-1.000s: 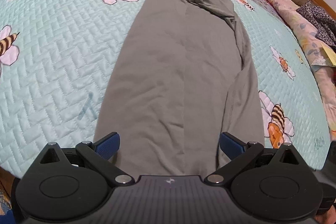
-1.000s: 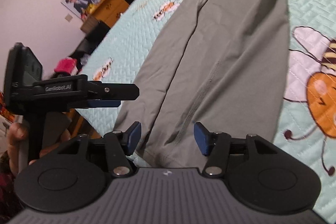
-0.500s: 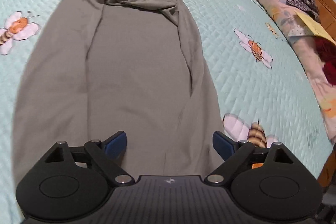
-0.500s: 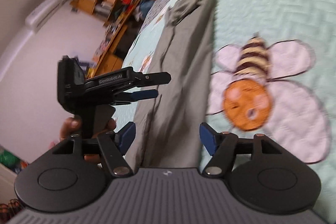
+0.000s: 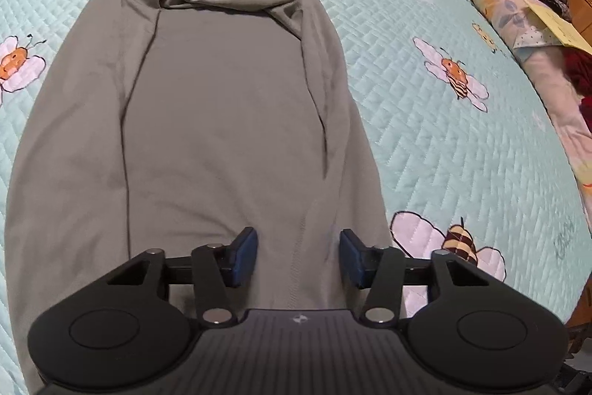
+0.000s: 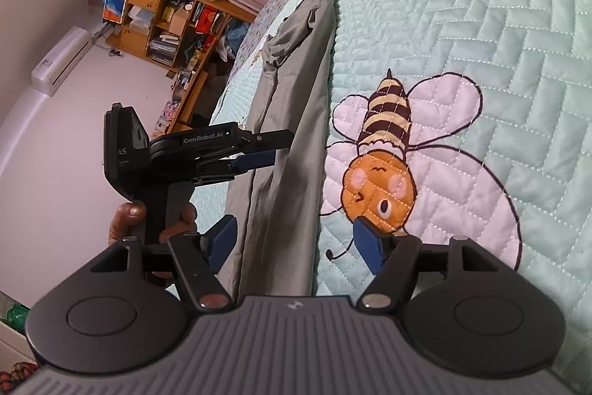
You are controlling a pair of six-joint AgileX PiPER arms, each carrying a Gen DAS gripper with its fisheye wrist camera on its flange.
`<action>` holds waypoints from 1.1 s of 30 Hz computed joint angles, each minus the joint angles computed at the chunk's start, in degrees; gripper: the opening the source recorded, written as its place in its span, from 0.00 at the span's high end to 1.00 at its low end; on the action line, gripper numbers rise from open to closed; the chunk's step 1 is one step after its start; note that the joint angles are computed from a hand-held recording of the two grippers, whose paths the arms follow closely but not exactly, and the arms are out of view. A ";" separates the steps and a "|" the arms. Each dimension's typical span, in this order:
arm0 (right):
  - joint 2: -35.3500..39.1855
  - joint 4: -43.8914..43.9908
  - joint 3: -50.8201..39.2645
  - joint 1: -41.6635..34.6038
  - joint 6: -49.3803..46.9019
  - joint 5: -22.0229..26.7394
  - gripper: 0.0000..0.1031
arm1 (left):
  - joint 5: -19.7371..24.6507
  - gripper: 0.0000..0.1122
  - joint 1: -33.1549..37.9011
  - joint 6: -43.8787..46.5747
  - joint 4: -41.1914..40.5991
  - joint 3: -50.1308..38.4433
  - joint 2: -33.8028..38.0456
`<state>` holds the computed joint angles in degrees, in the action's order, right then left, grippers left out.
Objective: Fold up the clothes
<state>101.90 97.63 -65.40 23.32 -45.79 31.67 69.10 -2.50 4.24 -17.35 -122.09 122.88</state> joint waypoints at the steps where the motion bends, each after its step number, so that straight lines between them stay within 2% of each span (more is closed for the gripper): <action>1: -0.10 -0.02 0.05 0.09 0.03 -0.10 0.32 | -0.11 0.68 -0.19 0.00 0.10 0.19 -0.12; 2: -0.32 -0.28 0.11 0.10 0.38 -0.20 0.32 | -0.35 0.81 -0.21 -0.03 -0.07 0.57 -0.33; 4: -0.64 0.53 0.58 0.03 -0.18 -0.17 0.31 | -0.84 0.96 -0.24 -0.07 -0.41 1.36 -0.77; 5: -0.59 0.54 0.51 0.15 -0.13 -0.38 0.31 | -1.08 0.98 -0.26 -0.09 -0.58 1.75 -0.99; 8: -0.09 -0.53 -0.29 0.77 0.80 -1.30 0.31 | -3.90 0.99 0.35 -0.03 -0.55 5.44 -3.59; 12: 1.54 -8.11 -3.85 3.44 5.15 -3.10 0.31 | -7.56 0.99 1.55 -0.02 -0.47 10.04 -7.12; 16: 2.19 -12.87 -6.16 5.25 6.85 -4.09 0.31 | -8.12 0.99 3.61 -0.21 -0.88 11.51 -8.38; 18: 2.12 -14.79 -6.91 5.85 7.38 -4.79 0.31 | -6.32 0.98 4.74 0.79 -2.78 10.73 -7.31; 22: 1.35 -12.12 -7.14 6.41 2.41 -5.31 0.31 | -5.52 0.97 5.61 2.73 -5.22 11.70 -6.15; 24: 2.57 -7.60 -8.02 5.50 -2.15 -0.23 0.30 | -6.26 0.94 5.76 3.72 -6.29 13.06 -6.35; 26: 5.62 -5.56 -9.51 4.07 -1.59 7.98 0.22 | -6.97 0.87 6.04 4.52 -7.26 14.22 -6.79; 27: 6.81 -7.38 -10.17 3.74 0.79 9.58 0.21 | -7.26 0.87 6.24 4.42 -7.27 14.66 -7.13; 30: 8.19 -16.34 -11.69 4.14 8.62 8.98 0.25 | -9.47 0.83 6.94 4.23 -6.51 18.11 -10.37; 33: 8.07 -13.55 -10.75 1.92 8.97 13.03 0.24 | -11.32 0.77 8.27 7.91 -8.70 23.77 -15.87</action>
